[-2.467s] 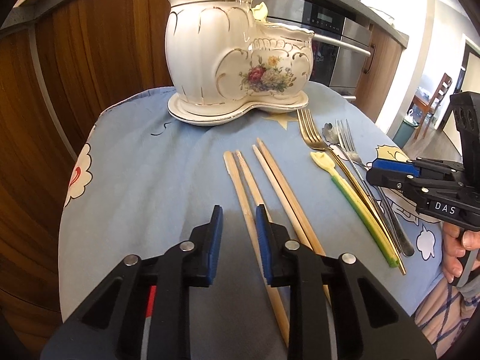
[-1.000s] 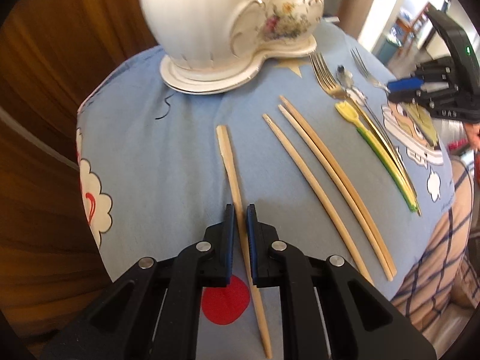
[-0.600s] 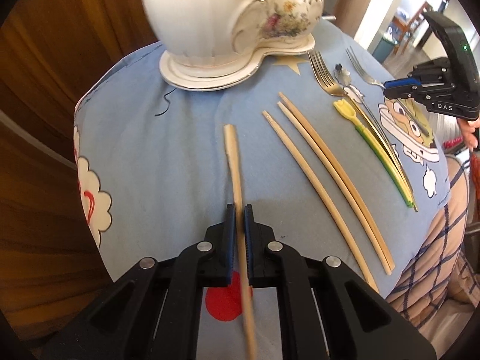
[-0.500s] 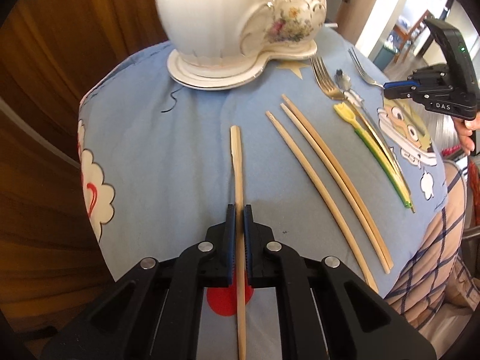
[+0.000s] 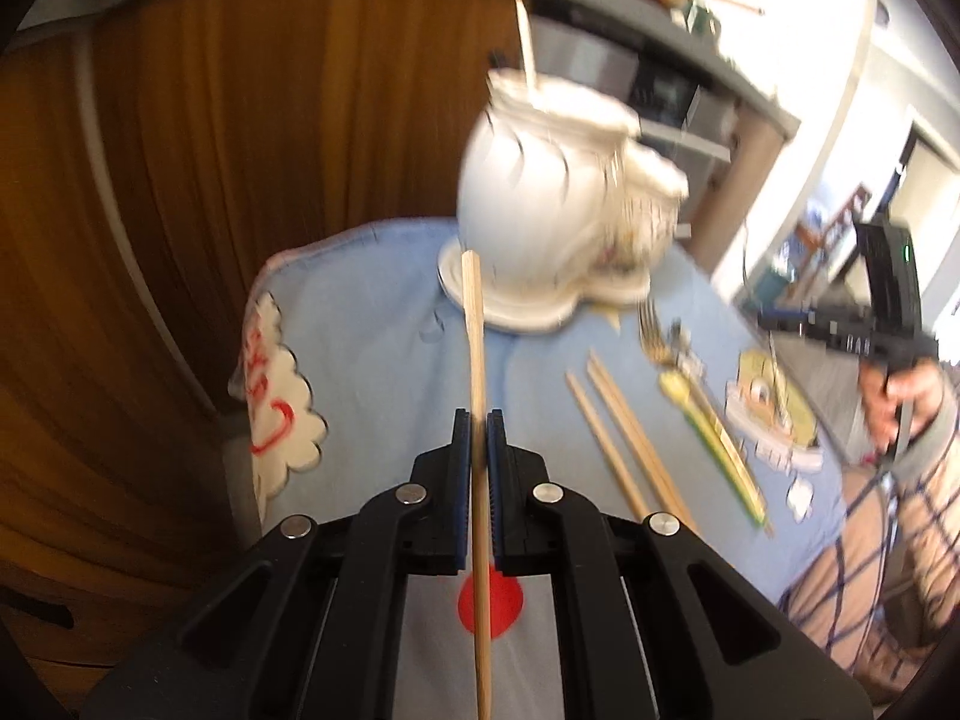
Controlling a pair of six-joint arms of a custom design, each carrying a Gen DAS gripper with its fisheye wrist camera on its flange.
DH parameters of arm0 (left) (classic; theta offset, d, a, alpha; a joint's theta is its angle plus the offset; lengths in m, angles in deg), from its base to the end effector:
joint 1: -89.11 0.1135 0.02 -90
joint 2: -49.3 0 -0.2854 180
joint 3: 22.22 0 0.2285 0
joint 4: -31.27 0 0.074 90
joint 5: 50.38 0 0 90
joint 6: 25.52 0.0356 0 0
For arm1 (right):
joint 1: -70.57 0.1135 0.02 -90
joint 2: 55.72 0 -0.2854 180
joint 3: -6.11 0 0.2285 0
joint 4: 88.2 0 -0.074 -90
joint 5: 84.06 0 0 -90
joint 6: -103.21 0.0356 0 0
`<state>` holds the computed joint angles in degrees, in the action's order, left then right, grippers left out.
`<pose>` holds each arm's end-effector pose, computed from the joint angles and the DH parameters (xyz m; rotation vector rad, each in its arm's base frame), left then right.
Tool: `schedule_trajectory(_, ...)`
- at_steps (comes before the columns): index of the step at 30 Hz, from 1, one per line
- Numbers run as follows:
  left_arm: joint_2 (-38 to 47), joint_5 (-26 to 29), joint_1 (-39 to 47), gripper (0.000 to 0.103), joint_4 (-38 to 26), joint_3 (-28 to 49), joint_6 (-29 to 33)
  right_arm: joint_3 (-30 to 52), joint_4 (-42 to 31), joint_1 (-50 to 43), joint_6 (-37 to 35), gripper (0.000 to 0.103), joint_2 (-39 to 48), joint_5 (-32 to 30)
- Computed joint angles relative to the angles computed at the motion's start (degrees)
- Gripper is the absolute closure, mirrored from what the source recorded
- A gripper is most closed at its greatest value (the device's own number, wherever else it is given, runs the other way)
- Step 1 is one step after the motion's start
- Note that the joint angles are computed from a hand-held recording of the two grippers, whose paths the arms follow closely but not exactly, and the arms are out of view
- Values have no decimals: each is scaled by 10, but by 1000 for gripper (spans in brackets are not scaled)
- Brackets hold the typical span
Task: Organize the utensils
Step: 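Insert chopstick into ceramic holder with left tool while right inserts the fork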
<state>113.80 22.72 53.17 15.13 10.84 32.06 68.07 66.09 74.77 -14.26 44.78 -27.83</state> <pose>0.1396 -0.0885 0.1721 -0.0636 2.3656 -0.2247 0.2935 0.0414 0.1584 -0.8555 2.3758 0.6328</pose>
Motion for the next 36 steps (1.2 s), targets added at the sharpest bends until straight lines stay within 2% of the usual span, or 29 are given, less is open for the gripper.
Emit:
schedule_trajectory(4,-32,-75,-38,98,24,-6,-18,-38,48,-1,21,97,-29,-21)
schedule_trajectory(7,-47,-131,-68,98,60,-11,-8,-61,75,7,30,97,-52,-23)
schedule_trajectory(13,-45,-188,-97,98,181,-24,35,-75,98,12,38,97,-85,-34)
schedule_trajectory(21,8,-190,-74,98,327,-13,105,-55,117,15,71,97,-105,-59)
schedule_trajectory(25,46,-152,-31,98,396,1,134,-29,134,25,100,97,-104,-70)
schedule_trajectory(31,94,-94,25,98,452,49,166,20,164,45,156,97,-96,-87)
schedule_trajectory(36,141,-85,48,98,530,71,183,65,194,72,195,97,-78,-84)
